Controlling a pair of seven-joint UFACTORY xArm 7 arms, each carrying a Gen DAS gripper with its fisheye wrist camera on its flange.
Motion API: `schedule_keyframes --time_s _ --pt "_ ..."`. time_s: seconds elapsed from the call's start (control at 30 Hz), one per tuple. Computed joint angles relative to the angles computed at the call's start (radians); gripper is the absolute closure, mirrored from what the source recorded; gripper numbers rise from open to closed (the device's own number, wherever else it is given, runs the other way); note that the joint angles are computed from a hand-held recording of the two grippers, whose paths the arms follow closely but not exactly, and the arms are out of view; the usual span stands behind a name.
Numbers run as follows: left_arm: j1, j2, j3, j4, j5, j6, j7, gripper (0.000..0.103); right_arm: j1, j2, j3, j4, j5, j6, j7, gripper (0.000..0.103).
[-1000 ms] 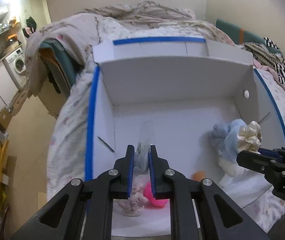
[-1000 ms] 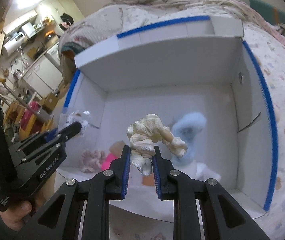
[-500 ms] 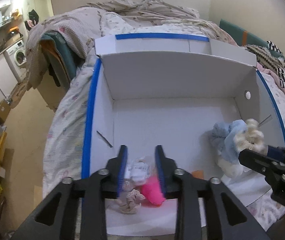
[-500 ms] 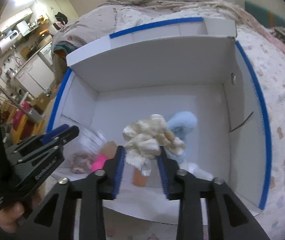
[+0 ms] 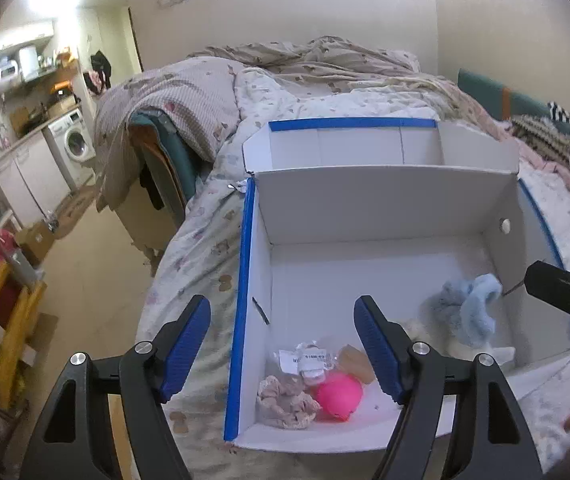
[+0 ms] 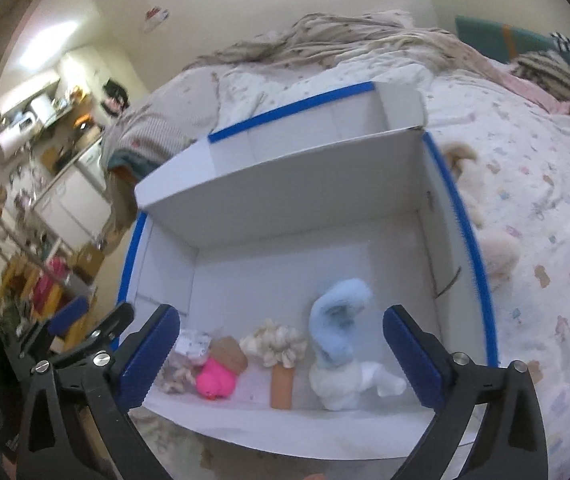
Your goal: Organize soft objects
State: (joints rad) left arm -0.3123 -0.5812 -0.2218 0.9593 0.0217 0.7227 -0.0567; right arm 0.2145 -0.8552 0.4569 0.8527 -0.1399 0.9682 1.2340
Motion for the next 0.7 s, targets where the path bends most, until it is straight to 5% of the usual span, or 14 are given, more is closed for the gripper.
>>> schedule_keyframes --time_s 0.13,0.37,0.5,0.7 --pt "-0.039 -0.031 0.059 0.002 -0.055 0.026 0.08 0.031 -0.021 -0.028 0.008 0.004 -0.013 0.018 0.026 0.0" --pt "0.007 -0.123 0.073 -0.025 -0.061 0.073 0.103 0.03 -0.046 -0.066 0.047 0.05 -0.023 0.139 0.051 0.0" --pt "0.019 -0.166 0.09 -0.049 -0.068 0.117 0.13 0.024 -0.051 -0.028 0.096 0.118 -0.031 0.291 0.029 0.0" --pt "0.043 -0.224 0.11 -0.073 -0.103 0.2 0.125 0.005 0.016 -0.021 0.104 0.113 0.042 0.341 0.065 0.0"
